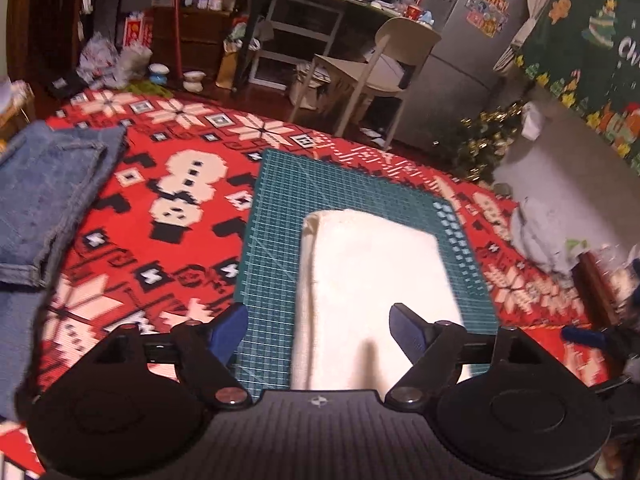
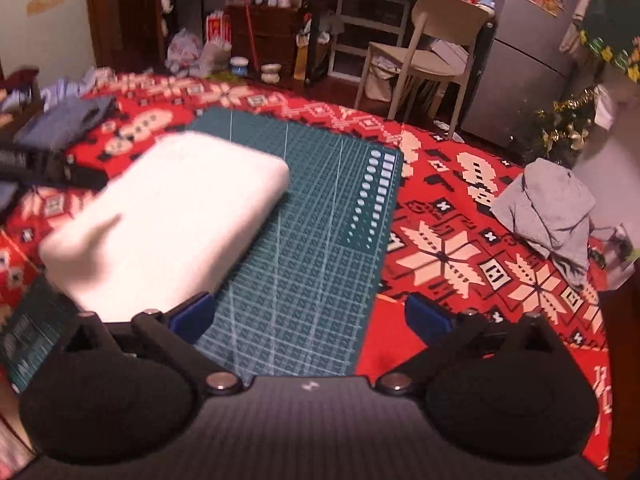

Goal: Fold clothes
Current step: 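Align both open grippers across the folded sweater's end edge, then close both grippers on the folded cream sweater's end edge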

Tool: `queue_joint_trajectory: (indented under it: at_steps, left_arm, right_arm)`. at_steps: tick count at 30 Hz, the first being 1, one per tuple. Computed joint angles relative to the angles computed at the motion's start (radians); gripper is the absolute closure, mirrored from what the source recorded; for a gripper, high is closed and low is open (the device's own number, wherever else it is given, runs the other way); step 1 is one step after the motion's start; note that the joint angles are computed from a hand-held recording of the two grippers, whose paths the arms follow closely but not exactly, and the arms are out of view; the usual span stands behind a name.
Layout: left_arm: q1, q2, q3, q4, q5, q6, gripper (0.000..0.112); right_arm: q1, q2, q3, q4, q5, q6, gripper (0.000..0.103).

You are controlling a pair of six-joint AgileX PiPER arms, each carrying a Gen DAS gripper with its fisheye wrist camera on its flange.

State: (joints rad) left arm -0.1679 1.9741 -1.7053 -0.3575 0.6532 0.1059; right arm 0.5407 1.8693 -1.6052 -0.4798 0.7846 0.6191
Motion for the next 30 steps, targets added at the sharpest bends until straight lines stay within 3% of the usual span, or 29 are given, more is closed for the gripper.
queue_joint_trajectory:
  at_steps: [7,11,15,17,19,21,26,30]
  left_arm:
    - [-0.106,-0.011,-0.029,0.459,0.055,-0.340,0.029]
    - [-0.128,-0.029,-0.006,0.572,0.046,-0.375,0.027]
    - [-0.107,0.037,-0.157,0.480,0.178,-0.216,0.026]
    - [-0.094,0.054,-0.179,0.461,0.179,-0.235,0.026]
    - [-0.057,0.087,-0.238,0.351,0.236,-0.226,0.027]
    - [-0.019,0.125,-0.303,0.246,0.299,-0.224,0.034]
    - [0.061,0.175,-0.372,0.022,0.375,-0.157,0.047]
    - [0.087,0.229,-0.446,-0.074,0.438,-0.134,0.063]
  right_arm:
    - [0.013,0.016,-0.078,-0.041,0.044,0.111,0.001]
    - [-0.021,0.013,-0.122,0.059,0.079,0.128,0.001]
    - [-0.048,0.032,-0.184,0.137,0.144,0.109,0.001]
    - [-0.040,0.043,-0.198,0.133,0.149,0.115,0.001]
    - [-0.039,0.070,-0.233,0.152,0.156,0.111,0.001]
    - [-0.053,0.101,-0.273,0.205,0.156,0.108,0.001]
    - [-0.102,0.158,-0.343,0.373,0.127,0.080,0.020]
    - [-0.154,0.220,-0.398,0.544,0.110,0.055,0.045]
